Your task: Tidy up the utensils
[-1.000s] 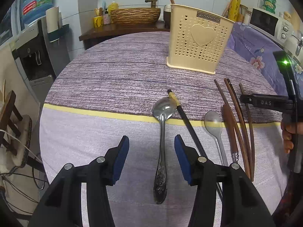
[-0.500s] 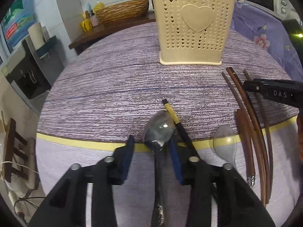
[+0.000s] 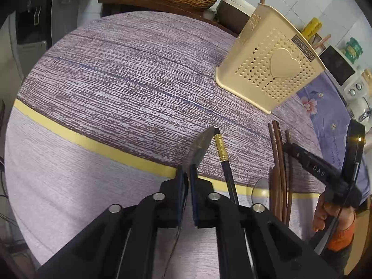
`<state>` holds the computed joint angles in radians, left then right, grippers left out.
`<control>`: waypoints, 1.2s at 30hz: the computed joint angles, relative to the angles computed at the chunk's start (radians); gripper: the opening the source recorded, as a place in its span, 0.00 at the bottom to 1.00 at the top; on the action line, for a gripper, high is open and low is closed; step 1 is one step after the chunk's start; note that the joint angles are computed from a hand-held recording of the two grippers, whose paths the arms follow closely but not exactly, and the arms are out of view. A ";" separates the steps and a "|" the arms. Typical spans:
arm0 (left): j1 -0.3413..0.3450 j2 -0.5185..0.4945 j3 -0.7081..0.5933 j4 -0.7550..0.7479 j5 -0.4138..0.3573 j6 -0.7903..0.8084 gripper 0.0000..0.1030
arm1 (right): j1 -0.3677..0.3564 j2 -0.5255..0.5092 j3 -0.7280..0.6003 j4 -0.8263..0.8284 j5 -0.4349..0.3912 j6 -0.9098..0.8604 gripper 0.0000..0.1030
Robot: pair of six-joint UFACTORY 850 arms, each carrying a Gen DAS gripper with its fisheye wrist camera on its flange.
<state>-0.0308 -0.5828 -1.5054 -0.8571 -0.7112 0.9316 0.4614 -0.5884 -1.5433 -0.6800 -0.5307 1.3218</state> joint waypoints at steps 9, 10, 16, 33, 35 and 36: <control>-0.086 0.121 0.141 0.254 0.350 0.011 0.66 | 0.001 0.006 0.006 0.026 0.010 0.000 0.33; -0.100 0.124 0.149 0.326 0.388 -0.032 0.66 | 0.001 0.009 0.010 0.035 0.012 -0.004 0.33; -0.135 0.085 0.109 0.619 0.438 -0.279 0.62 | 0.003 0.032 0.035 0.088 0.024 -0.017 0.33; -0.142 0.011 -0.025 0.520 0.370 -0.285 0.35 | -0.024 -0.007 -0.010 0.027 0.039 0.072 0.11; -0.131 0.023 -0.022 0.362 0.367 -0.155 0.35 | -0.040 0.010 0.020 0.067 0.114 0.045 0.11; -0.123 0.031 -0.019 0.269 0.356 -0.082 0.35 | -0.041 0.017 0.027 0.051 0.118 0.057 0.11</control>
